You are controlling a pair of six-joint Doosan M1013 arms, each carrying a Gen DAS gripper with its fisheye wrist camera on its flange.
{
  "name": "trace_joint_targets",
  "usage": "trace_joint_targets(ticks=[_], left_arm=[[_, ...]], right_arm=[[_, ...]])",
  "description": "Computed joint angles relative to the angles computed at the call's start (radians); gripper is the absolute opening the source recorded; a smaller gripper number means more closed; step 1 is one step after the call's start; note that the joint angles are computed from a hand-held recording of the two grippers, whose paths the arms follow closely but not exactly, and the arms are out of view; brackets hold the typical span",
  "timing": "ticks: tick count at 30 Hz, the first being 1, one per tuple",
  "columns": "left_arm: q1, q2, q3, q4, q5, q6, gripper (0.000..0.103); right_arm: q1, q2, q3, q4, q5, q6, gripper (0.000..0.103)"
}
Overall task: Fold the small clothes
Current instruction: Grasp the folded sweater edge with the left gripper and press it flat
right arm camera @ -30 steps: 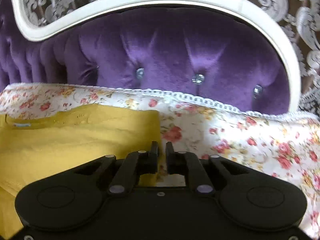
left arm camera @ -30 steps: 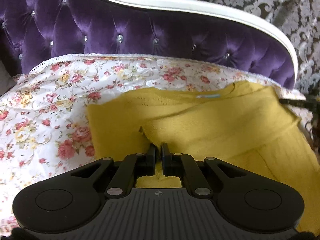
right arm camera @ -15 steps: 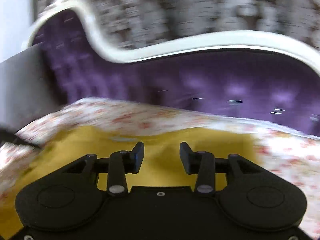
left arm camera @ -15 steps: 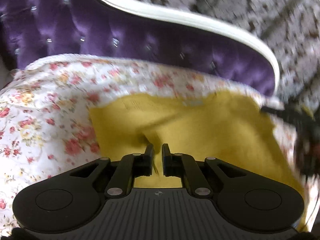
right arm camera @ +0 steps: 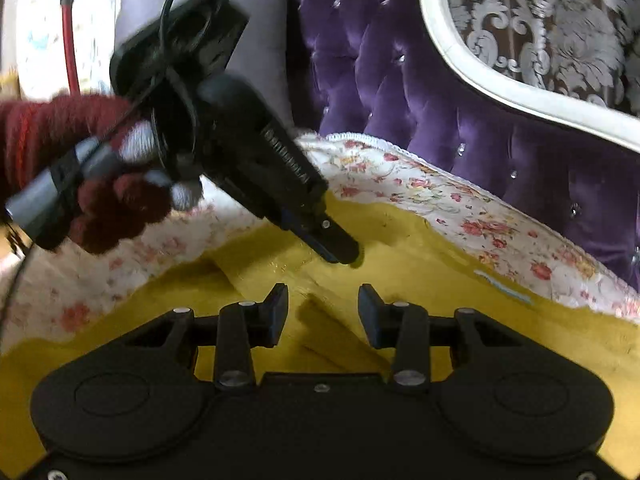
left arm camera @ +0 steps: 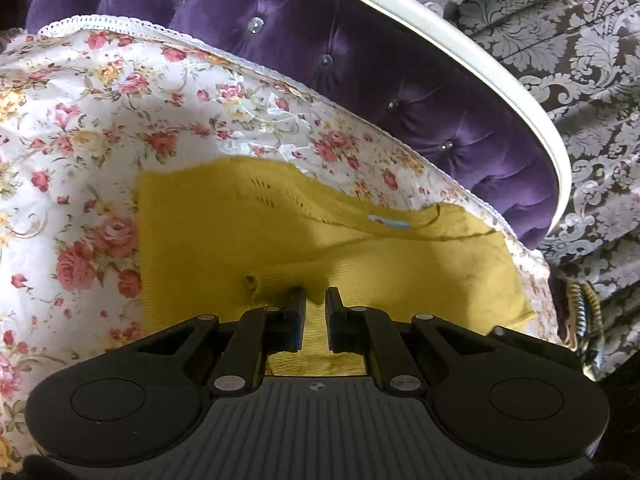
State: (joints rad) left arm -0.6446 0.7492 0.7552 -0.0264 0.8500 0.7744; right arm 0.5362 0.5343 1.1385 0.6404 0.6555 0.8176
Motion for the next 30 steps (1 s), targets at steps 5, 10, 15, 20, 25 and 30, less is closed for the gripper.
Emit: trace_joint_targets(ticks=[5,10,15,20,25,30], left_arm=[[0.002,-0.008,0.017,-0.008,-0.025,-0.006,0.011],[0.009,-0.036,0.078,-0.053,-0.11,-0.013,0.023],[0.013,-0.035,0.094,-0.083,-0.161,-0.067,0.026],[0.009,-0.016,0.072,-0.091,-0.166,-0.061,0.024],[-0.034,0.063,-0.116,0.233,0.111,-0.124,0.003],[-0.056,0.08,-0.162,0.382,0.234,-0.126,0.003]], right_arm=[[0.011,0.031,-0.038,-0.063,0.025,0.042,0.007],[-0.004,-0.008,0.024,0.093,-0.025,-0.008,0.007],[-0.001,-0.022,0.042,0.058,0.026,-0.01,0.007],[-0.002,-0.018,0.045,0.074,0.019,0.01,0.01],[-0.007,-0.012,0.04,0.176,0.044,-0.031,0.036],[-0.03,-0.032,0.067,0.232,-0.018,0.055,0.049]])
